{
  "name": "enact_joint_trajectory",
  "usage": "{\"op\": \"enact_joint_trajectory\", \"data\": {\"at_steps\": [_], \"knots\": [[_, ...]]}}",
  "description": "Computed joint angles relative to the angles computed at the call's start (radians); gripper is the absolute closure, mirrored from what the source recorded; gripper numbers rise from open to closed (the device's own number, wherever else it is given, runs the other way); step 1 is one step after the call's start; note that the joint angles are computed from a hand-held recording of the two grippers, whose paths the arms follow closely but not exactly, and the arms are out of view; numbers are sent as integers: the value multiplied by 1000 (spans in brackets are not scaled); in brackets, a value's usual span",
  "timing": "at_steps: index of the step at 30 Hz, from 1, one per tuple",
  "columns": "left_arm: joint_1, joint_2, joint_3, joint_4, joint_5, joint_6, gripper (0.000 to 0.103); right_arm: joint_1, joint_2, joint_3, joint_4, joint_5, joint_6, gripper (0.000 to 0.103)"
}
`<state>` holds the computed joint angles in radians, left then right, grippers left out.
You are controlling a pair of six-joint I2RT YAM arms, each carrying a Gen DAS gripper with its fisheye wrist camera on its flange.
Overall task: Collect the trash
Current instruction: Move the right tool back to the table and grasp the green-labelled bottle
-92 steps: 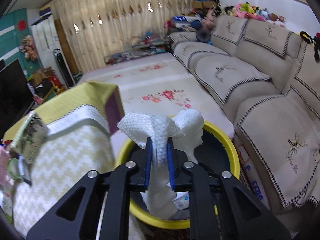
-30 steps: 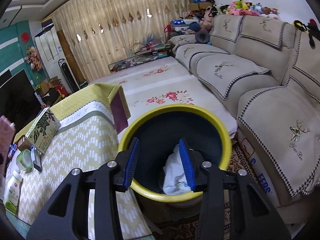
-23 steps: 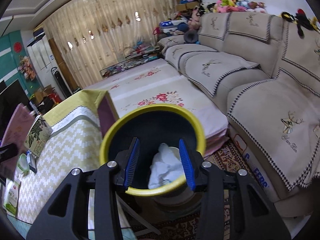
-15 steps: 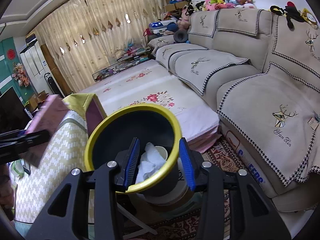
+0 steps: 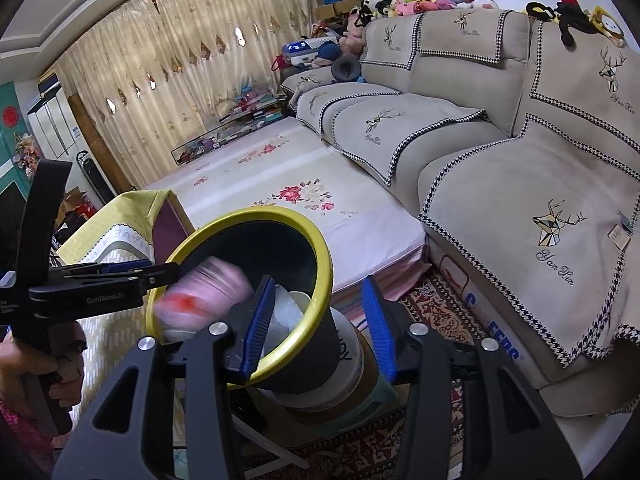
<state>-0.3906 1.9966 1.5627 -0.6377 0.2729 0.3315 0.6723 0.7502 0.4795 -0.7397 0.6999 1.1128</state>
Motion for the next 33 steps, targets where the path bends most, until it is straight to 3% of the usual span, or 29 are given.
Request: {"op": "enact_joint_trajectory", "data": {"at_steps": [4, 6, 10, 14, 19, 26, 33], "knots": [[44, -35, -15, -15, 44, 2, 29, 38, 38, 27, -14, 18, 28, 58], [80, -99, -52, -22, 75, 10, 29, 81, 69, 49, -33, 41, 64, 57], [181, -288, -159, -19, 159, 7, 18, 158, 144, 102, -59, 76, 124, 54], [344, -466, -237, -70, 263, 49, 13, 240, 222, 161, -74, 104, 172, 53], [673, -606, -263, -224, 432, 223, 10, 360, 407, 277, -31, 120, 198, 51], [1206, -524, -127, -410, 594, 506, 9, 510, 758, 537, 119, 75, 68, 51], [1523, -323, 26, -363, 601, 584, 9, 628, 1080, 876, 207, 29, -103, 50]]}}
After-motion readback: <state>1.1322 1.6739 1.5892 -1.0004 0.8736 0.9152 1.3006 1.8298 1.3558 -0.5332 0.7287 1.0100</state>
